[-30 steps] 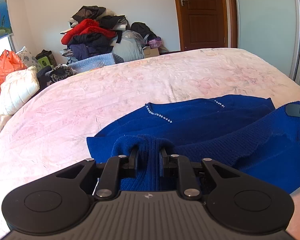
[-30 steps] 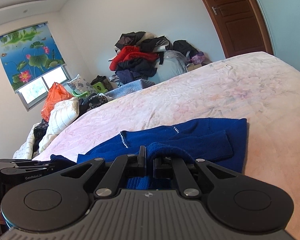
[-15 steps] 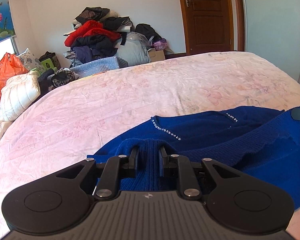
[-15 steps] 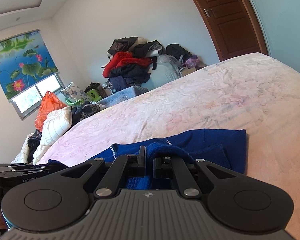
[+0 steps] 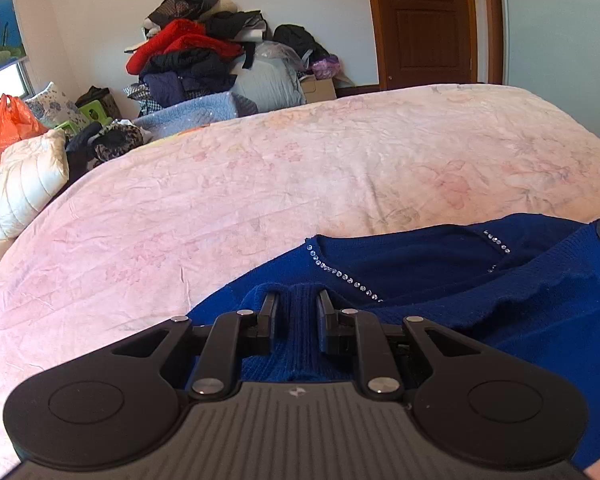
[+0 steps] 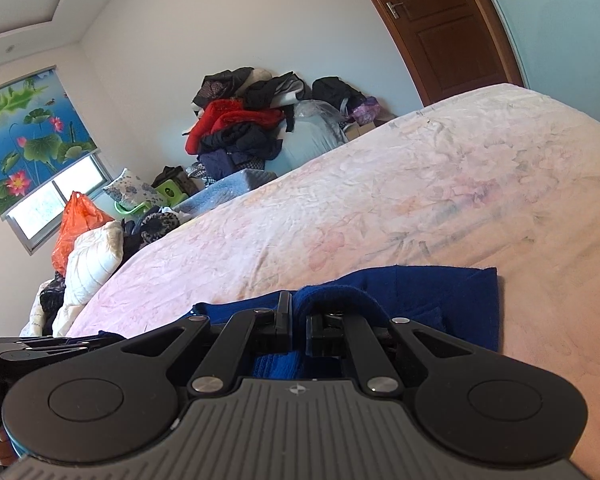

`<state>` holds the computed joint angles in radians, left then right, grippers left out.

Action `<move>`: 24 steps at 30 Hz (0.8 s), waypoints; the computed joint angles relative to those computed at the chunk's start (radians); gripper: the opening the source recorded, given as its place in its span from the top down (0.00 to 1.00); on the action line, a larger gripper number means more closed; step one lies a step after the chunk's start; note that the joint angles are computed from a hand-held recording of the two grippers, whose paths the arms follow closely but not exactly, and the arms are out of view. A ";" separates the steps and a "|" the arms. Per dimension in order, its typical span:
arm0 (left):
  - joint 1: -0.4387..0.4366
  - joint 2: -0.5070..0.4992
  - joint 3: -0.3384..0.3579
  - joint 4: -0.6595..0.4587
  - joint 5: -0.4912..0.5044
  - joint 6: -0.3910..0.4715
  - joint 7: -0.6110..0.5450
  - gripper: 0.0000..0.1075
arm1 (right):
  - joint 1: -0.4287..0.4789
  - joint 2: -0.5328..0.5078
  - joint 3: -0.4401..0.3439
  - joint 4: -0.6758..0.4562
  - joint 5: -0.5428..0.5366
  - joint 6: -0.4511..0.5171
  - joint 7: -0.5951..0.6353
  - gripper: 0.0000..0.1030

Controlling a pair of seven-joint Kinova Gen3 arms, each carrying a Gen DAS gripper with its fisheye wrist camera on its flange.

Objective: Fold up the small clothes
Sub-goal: 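Lift the hem with both grippers and fold it toward the beaded neckline, then lay the hem on the sweater and open both grippers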

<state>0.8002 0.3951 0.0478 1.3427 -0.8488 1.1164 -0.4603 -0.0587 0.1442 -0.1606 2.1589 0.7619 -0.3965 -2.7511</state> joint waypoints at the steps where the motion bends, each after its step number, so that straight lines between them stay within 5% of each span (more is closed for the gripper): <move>1: -0.009 0.007 0.000 -0.006 0.007 -0.003 -0.006 0.83 | 0.001 0.011 0.000 -0.008 0.002 0.002 -0.004 0.90; 15: -0.054 0.106 -0.071 -0.088 0.040 0.021 -0.032 0.84 | 0.121 0.165 -0.109 -0.122 0.118 0.036 -0.170 0.90; 22: -0.177 -0.091 -0.011 0.119 0.162 -0.174 -0.083 0.82 | 0.151 0.199 -0.142 -0.155 0.214 0.056 -0.249 0.90; 24: -0.214 -0.138 0.020 0.170 0.212 -0.212 -0.140 0.71 | 0.157 0.200 -0.143 -0.159 0.241 0.052 -0.272 0.90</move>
<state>0.5864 0.2569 0.0674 1.5127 -0.6368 0.9041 -0.6004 0.0982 0.3445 -0.3033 2.0001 1.0024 -0.3441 -3.0228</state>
